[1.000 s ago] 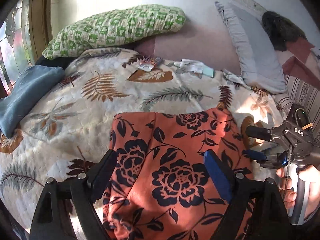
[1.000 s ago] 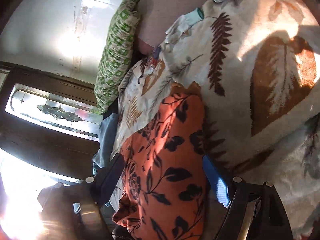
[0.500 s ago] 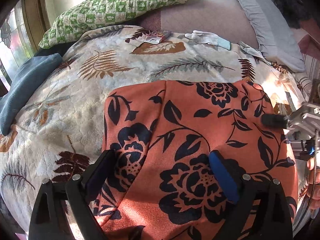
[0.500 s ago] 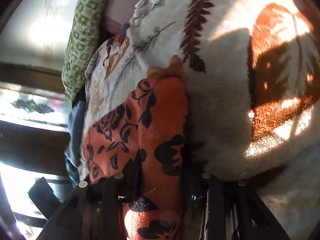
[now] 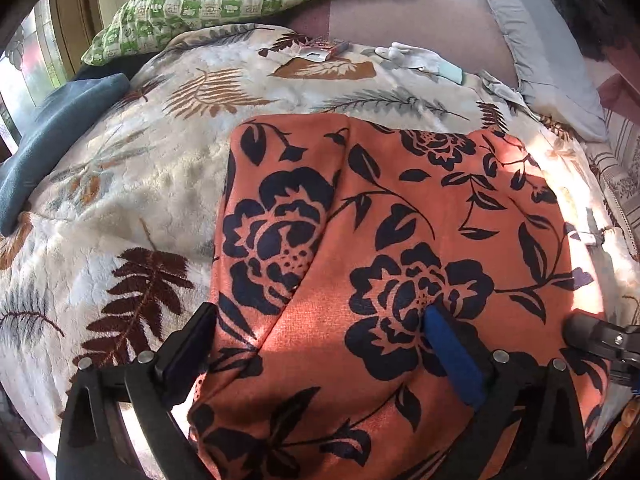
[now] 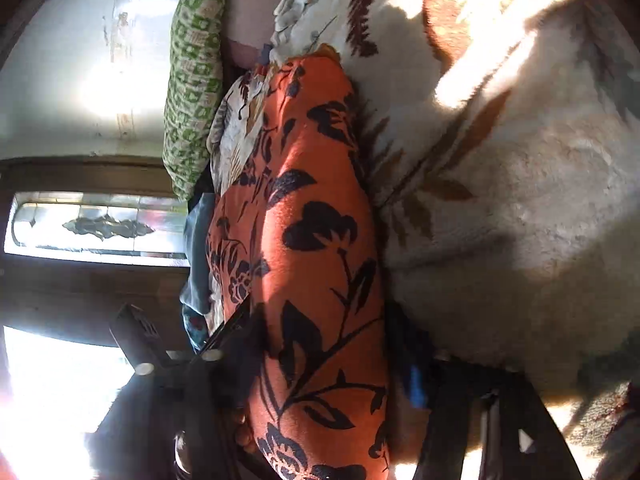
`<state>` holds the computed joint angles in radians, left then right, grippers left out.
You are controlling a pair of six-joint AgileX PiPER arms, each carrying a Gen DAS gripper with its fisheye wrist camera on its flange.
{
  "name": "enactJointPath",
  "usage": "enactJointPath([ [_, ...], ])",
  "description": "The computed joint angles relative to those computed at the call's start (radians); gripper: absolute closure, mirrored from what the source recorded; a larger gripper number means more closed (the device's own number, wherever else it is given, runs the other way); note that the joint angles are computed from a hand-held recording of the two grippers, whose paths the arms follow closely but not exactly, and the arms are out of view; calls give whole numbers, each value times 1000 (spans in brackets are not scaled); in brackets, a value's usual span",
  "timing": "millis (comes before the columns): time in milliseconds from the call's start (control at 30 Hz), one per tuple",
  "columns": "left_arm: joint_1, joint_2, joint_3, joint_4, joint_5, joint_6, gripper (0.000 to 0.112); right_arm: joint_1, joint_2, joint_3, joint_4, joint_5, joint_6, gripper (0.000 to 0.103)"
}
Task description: Fold small clothes
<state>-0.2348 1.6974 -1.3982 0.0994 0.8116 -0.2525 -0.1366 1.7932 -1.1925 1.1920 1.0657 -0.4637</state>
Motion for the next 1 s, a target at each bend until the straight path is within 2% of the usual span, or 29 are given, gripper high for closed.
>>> enactJointPath([
  [100, 18, 1, 20, -24, -24, 18, 10, 73, -125, -35, -148, -75, 59, 64],
  [167, 14, 7, 20, -24, -26, 10, 9, 110, -113, -34, -229, -127, 118, 64],
  [200, 6, 2, 26, -3, -34, -6, 9, 117, -71, -13, -247, -154, 126, 60],
  [267, 5, -2, 27, -2, -35, -2, 9, 59, -50, 15, -163, -113, 135, 55],
  [300, 13, -2, 30, -19, -39, 13, 9, 49, -77, 31, -140, -109, 133, 47],
  [400, 25, -9, 44, -50, -57, 39, 9, 42, -189, 49, -174, -103, 113, 34],
  [467, 26, -11, 48, -52, -64, 42, 9, -8, -227, 115, -73, -65, 27, 27],
  [567, 24, -10, 47, -50, -64, 40, 9, -34, -182, 223, 13, -58, -40, 26],
  [633, 29, -15, 55, -57, -72, 48, 9, -46, -175, 263, 104, -40, -137, 28],
  [667, 32, -14, 56, -65, -74, 54, 9, -43, -163, 237, 99, 7, -143, 57],
  [700, 35, -15, 57, -71, -75, 59, 9, -30, -176, 207, 54, 13, -110, 62],
  [767, 40, -20, 66, -84, -85, 72, 9, 5, -216, 170, -30, -22, -73, 63],
  [867, 39, -20, 69, -89, -89, 79, 9, 21, -176, 182, -89, -68, -44, 64],
  [933, 49, -25, 56, -111, -65, 92, 9, 3, -156, 192, -73, -46, -52, 64],
  [967, 57, -32, 44, -128, -42, 103, 10, 14, -171, 171, -107, -46, -19, 62],
  [1000, 66, -46, 35, -142, -23, 111, 10, 31, -188, 142, -160, -49, 29, 56],
])
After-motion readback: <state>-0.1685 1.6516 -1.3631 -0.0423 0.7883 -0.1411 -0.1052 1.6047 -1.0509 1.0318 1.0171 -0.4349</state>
